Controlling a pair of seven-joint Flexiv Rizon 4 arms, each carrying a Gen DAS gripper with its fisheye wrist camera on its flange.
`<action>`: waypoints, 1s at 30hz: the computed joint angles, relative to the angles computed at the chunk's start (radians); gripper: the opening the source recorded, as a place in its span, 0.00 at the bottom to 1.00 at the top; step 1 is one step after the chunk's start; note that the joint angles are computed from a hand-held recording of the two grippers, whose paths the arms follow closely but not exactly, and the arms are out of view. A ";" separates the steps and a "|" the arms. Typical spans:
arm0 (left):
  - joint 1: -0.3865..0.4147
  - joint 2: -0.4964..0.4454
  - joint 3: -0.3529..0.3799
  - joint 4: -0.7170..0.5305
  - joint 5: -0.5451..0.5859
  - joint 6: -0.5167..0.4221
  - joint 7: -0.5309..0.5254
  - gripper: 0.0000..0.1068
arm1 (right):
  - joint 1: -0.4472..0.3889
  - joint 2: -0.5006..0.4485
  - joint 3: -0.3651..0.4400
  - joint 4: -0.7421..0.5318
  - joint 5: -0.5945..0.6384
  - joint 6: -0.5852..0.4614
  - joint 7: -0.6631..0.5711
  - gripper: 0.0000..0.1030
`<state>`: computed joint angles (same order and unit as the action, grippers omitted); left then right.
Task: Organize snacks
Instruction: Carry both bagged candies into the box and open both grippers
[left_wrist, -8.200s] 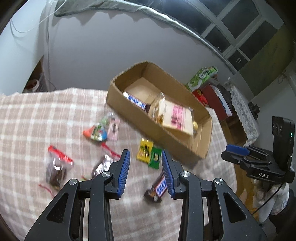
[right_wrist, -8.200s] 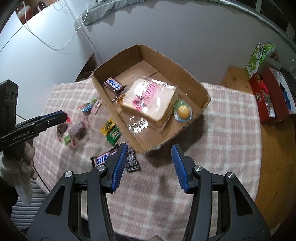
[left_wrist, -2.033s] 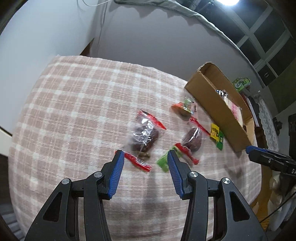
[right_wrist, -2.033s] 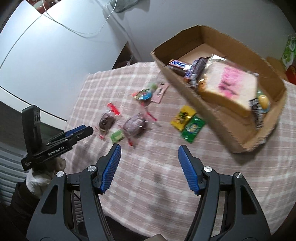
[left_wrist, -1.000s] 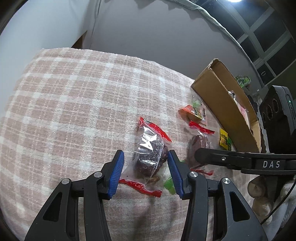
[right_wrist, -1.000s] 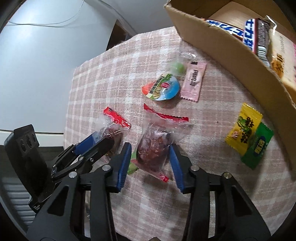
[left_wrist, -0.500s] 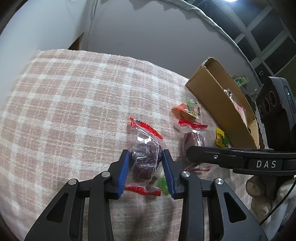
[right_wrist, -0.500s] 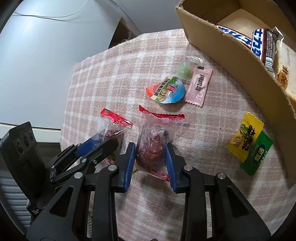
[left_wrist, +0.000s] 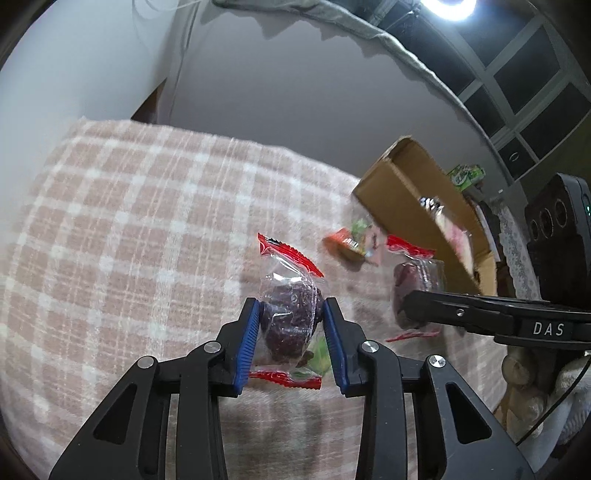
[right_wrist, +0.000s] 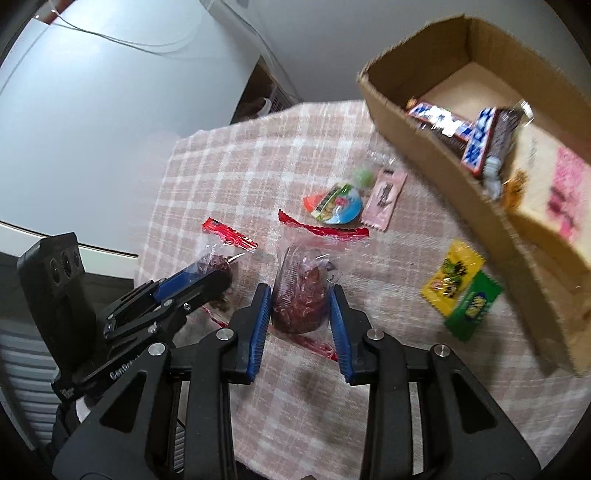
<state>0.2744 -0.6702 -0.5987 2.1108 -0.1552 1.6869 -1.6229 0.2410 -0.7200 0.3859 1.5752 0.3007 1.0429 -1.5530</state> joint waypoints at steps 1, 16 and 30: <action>0.006 0.001 -0.007 -0.001 0.001 0.003 0.000 0.31 | -0.008 0.010 0.002 0.007 0.003 0.003 -0.007 0.32; -0.056 -0.023 -0.010 -0.167 -0.013 -0.020 0.043 0.31 | -0.081 0.119 -0.075 -0.007 -0.022 -0.019 -0.054 0.32; -0.249 -0.125 0.086 -0.438 -0.126 -0.116 0.165 0.31 | -0.098 0.012 -0.122 -0.196 -0.075 -0.106 -0.056 0.32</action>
